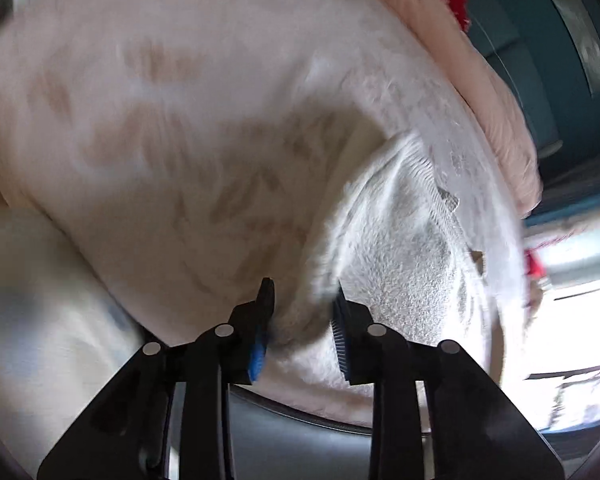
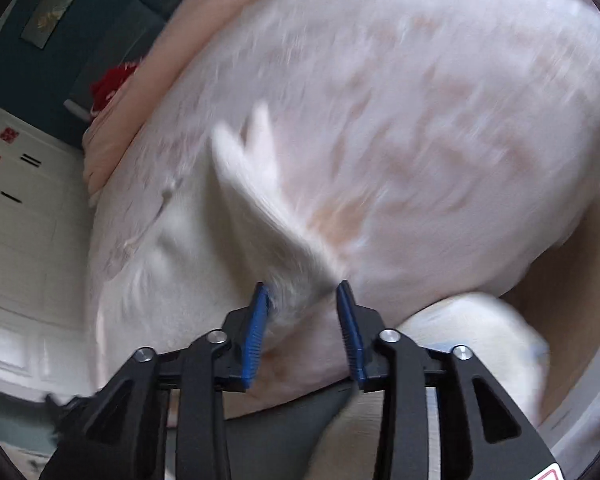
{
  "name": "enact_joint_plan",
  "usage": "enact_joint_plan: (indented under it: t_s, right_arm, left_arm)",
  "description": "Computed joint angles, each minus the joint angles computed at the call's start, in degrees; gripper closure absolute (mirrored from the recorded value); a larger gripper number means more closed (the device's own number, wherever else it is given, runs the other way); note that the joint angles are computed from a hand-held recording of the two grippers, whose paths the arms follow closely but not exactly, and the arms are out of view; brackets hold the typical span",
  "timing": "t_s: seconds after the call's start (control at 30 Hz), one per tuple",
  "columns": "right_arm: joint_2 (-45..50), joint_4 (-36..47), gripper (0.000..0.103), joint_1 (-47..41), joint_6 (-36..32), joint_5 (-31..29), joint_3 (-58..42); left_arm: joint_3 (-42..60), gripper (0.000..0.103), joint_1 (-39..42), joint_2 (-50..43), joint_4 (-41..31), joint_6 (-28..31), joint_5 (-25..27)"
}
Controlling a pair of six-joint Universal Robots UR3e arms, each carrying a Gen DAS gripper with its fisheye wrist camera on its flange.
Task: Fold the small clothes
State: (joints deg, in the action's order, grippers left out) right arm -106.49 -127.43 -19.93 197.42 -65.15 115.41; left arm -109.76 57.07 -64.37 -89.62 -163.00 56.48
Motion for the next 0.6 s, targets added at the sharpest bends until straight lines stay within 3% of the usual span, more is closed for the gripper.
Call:
enact_joint_plan:
  t_s: [0.03, 0.13, 0.2, 0.27, 0.37, 0.43, 0.47, 0.5, 0.6]
  right_arm:
    - [-0.9, 1.0, 0.065, 0.6, -0.8, -3.5, -2.2]
    - [0.3, 0.3, 0.069, 3.0, -3.6, -5.6, -8.3]
    - [7.4, -2.7, 0.078, 7.9, -4.0, -5.5, -14.8]
    - [17.5, -5.8, 0.084, 15.8, -4.2, -10.2, -23.5]
    - [28.1, -7.6, 0.084, 21.4, -5.3, -14.7, -31.1]
    - [32.8, -8.8, 0.085, 22.6, -5.2, -19.3, -31.5]
    - [35.0, -8.5, 0.095, 22.5, -5.0, -21.8, -32.0]
    - [36.5, -8.3, 0.103, 21.1, -4.8, -22.5, -30.9]
    - [33.7, -11.6, 0.103, 15.9, -4.9, -15.2, -24.8]
  left_arm:
    - [1.4, 0.077, -0.8, 1.3, 1.5, 0.0, 1.0]
    - [5.4, 0.071, -5.1, 2.6, 11.2, -3.0, 1.5]
    - [9.8, 0.06, -11.2, -1.8, 15.4, -6.4, 0.6]
    - [13.1, 0.051, -20.6, -9.1, 22.2, -11.3, 4.6]
    - [14.7, 0.052, -30.9, -19.1, 28.7, -15.2, 12.3]
    - [13.3, 0.052, -32.7, -22.9, 30.7, -16.6, 12.9]
    - [12.1, 0.052, -33.3, -24.7, 31.3, -17.4, 14.2]
    - [9.4, 0.052, -32.8, -24.6, 32.7, -17.4, 14.9]
    - [4.8, 0.052, -33.4, -24.0, 39.6, -14.6, 16.3]
